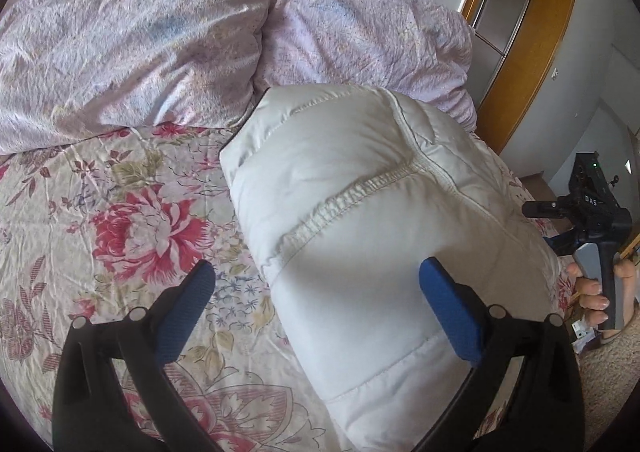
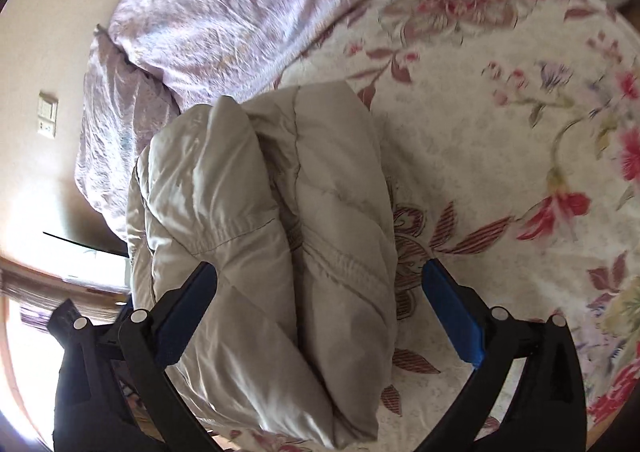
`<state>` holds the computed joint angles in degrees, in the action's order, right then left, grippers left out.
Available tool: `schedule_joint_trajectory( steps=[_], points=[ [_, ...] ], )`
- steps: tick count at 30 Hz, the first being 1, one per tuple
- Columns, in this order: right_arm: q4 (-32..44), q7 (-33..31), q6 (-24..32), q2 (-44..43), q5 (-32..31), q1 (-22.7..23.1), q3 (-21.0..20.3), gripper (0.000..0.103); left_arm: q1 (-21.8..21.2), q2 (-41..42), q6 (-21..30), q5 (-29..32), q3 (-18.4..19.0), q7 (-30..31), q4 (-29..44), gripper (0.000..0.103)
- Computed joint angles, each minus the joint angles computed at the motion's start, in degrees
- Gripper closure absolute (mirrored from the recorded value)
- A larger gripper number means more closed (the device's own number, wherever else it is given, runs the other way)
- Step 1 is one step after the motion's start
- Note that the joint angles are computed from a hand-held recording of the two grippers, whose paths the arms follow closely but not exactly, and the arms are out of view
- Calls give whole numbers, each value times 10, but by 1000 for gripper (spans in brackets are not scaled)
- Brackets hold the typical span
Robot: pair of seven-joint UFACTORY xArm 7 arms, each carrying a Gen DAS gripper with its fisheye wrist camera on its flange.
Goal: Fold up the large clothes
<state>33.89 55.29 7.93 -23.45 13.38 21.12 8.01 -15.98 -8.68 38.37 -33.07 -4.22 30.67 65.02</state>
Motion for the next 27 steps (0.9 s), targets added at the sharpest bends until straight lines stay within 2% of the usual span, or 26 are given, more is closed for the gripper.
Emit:
schedule_joint_trajectory(
  steps=[3,5,7,10,15,18,21,24,27],
  points=[
    [28,-114,5,41,104,125,-117,1,2,15,28,-22,6,2,17,2],
    [45,-190,6,59,182,182,-168,1,6,23,44,-37,7,5,27,2],
    [63,-265,9,73,250,223,-203,1,10,27,52,-47,6,11,29,2],
    [88,-347,18,93,326,249,-226,1,15,30,54,-54,3,17,31,2],
    [137,-464,59,128,417,265,-244,1,21,40,64,-59,-1,15,40,2],
    [157,-487,75,148,411,234,-211,1,23,42,63,-58,-3,18,42,2],
    [162,-545,81,154,485,234,-213,1,25,42,66,-55,-4,16,44,2],
    [159,-563,74,154,505,218,-193,1,25,39,66,-54,-4,18,41,2],
    [167,-575,75,164,520,199,-175,1,33,55,114,-89,7,21,60,2]
  ],
)
